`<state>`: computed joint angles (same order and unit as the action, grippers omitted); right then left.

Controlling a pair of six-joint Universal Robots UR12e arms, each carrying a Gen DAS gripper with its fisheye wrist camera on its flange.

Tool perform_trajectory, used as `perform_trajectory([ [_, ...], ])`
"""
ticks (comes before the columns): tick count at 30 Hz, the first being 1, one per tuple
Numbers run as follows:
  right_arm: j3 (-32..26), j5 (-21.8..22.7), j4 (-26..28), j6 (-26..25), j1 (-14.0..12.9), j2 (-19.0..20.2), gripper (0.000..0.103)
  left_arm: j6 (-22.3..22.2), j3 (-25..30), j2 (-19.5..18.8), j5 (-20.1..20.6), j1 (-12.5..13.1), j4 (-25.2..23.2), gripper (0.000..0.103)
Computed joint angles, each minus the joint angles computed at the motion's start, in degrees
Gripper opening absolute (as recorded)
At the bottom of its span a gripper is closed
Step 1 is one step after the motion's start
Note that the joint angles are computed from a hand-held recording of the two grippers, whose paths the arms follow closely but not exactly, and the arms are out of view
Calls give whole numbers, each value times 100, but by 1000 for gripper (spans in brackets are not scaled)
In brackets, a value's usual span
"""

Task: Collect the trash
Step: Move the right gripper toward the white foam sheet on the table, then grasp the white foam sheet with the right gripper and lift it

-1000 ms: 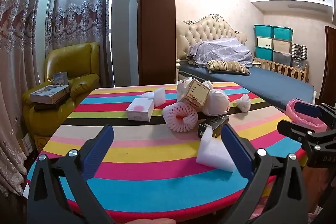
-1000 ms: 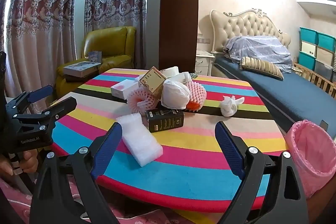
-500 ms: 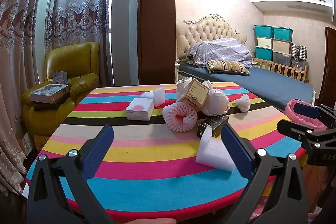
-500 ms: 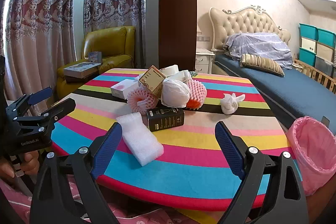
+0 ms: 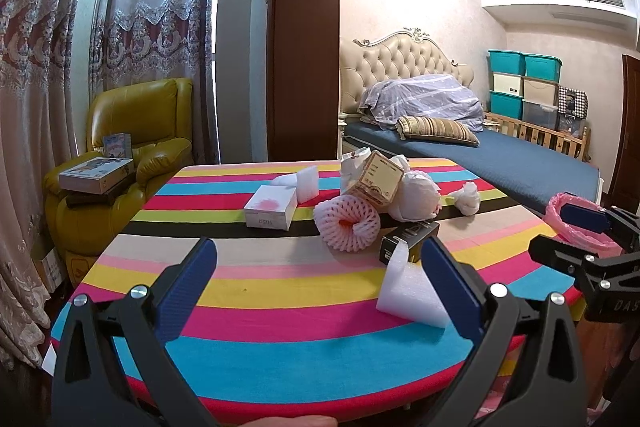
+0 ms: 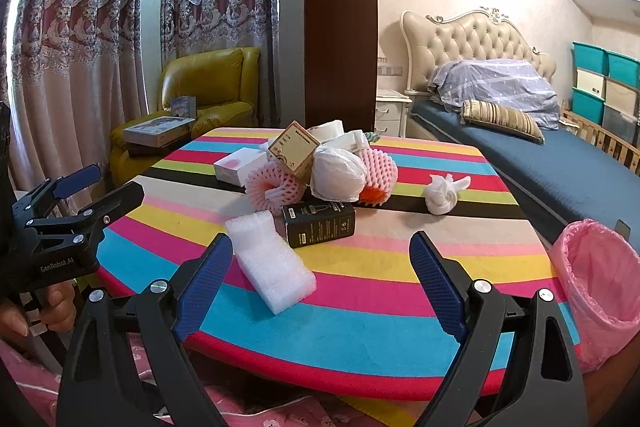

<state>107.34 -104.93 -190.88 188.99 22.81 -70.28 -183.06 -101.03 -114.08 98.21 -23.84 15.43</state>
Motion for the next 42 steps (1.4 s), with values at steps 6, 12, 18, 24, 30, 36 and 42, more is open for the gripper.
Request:
perform_trajectory([
  [6,4,0,11,19,4,2,84,-16,1,-1,12,-2,5,99],
  [12,-4,28,34,32,-9,16,84,-56,11,1,17,0,-17,99],
  [18,-15,71,117,79,-18,28,84,-105,-18,2,19,16,6,99],
  [24,-86,92,287,55,-32,86,84,-246,-43,31,-18,32,-74,99],
  [30,-220,308,624,94,-98,203,84,-431,-106,61,158,55,-54,99],
  [36,-452,585,1014,28,-136,395,84,-907,-134,94,252,197,-321,99],
  [42,-768,735,1492,-135,-168,599,84,-1176,-51,86,-94,467,-593,99],
])
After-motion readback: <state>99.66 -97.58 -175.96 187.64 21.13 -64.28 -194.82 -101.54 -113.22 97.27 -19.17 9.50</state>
